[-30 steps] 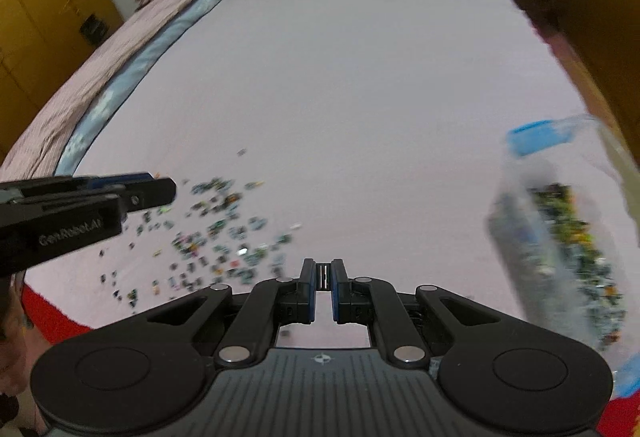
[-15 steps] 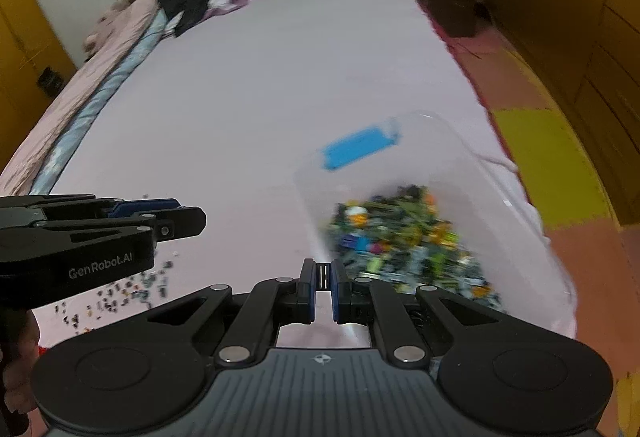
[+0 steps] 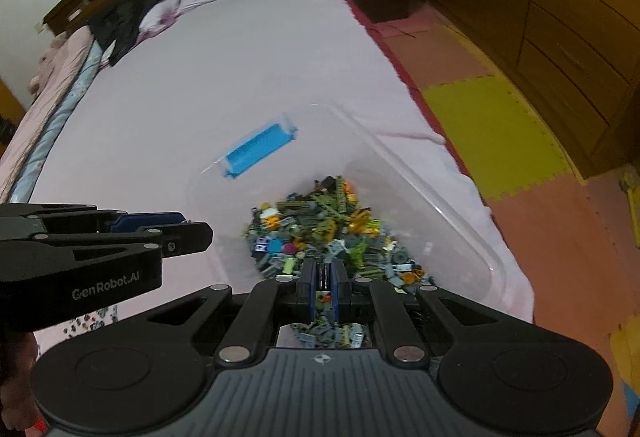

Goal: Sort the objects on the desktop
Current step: 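Lower both grippers into the box and open them to release the bricks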

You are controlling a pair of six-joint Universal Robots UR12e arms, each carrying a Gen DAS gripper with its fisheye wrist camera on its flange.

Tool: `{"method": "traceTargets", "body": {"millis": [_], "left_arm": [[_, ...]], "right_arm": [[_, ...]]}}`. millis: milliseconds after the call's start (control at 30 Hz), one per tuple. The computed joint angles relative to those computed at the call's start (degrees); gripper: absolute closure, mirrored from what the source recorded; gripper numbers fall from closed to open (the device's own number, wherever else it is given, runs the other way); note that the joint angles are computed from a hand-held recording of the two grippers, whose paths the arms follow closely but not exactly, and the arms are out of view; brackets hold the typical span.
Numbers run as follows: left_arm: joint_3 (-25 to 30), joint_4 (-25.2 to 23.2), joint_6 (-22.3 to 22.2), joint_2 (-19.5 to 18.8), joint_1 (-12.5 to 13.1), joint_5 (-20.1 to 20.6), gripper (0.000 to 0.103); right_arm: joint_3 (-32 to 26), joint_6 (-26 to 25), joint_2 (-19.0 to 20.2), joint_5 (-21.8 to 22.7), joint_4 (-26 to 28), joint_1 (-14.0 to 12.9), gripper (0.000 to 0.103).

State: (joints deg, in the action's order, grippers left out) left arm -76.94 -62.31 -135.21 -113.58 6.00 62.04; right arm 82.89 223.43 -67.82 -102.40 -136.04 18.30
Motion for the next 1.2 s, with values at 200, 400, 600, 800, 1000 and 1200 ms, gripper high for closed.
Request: {"method": "traceTargets", "body": {"millis": [200,400,600,800,1000,1200], "left_arm": [[0.4,-1.4,1.4,-0.3,-0.9,0.5,0.081],[0.7,-2.8,1.9,-0.3,-1.3,1.2,0.081],[0.5,-3.4,2.2,-0.1,-1.5,1.5,0.081],[0.4,-3.9,2.1,0.2,-1.6,1.5,0.08],[0.1,-3.7,2.5,0.7,-1.4,0.9,0.066],[-0.5,-2.9,2.8,1.4,-1.2,0.4,0.037]], "right_arm": [[1.6,1.8,-0.8,-0.4,0.1,-0.3,0.095],[2.3,3.3,-1.2,-0.6,0.9,-0.3,0.095],[2.9,4.0,-1.6,-0.9,1.2,-0.1,0.095],[3.2,4.9,-2.0,-1.2,1.6,0.0,0.09],[3.3,5.6,-2.2,-1.8,1.7,0.4,0.084],[3.2,7.0,-2.5,-2.7,2.4,0.7,0.072]]}}
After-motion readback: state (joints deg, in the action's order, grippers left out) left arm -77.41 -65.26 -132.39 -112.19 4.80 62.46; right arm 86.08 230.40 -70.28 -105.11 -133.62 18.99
